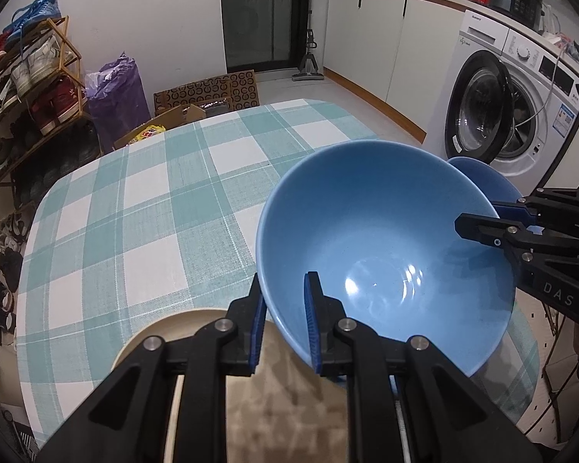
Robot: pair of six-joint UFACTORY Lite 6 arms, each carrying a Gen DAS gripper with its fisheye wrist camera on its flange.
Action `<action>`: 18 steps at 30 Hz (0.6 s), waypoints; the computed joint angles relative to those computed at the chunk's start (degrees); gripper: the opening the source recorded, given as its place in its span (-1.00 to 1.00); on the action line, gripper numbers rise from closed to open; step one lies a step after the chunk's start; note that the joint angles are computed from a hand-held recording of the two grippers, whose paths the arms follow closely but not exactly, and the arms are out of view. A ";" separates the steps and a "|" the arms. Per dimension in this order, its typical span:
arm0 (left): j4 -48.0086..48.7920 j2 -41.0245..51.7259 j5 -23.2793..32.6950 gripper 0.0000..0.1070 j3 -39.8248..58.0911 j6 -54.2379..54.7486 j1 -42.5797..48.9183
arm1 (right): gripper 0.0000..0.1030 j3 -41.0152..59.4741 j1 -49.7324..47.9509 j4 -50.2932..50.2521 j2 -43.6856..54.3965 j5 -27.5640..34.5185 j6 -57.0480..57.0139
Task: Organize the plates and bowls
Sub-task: 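Lower the held bowl into the blue bowl beside the plates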
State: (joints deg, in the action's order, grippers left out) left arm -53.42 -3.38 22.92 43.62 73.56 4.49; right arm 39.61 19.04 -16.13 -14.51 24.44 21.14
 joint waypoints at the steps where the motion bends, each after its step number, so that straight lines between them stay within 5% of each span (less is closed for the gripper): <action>1: -0.16 0.05 -0.62 -0.70 -0.19 0.27 -0.24 | -0.66 -0.07 0.63 -2.07 0.21 0.08 2.10; 18: -0.32 0.74 -3.93 -0.67 -1.68 1.50 -2.22 | -0.65 -2.36 6.02 -22.34 1.49 1.87 21.93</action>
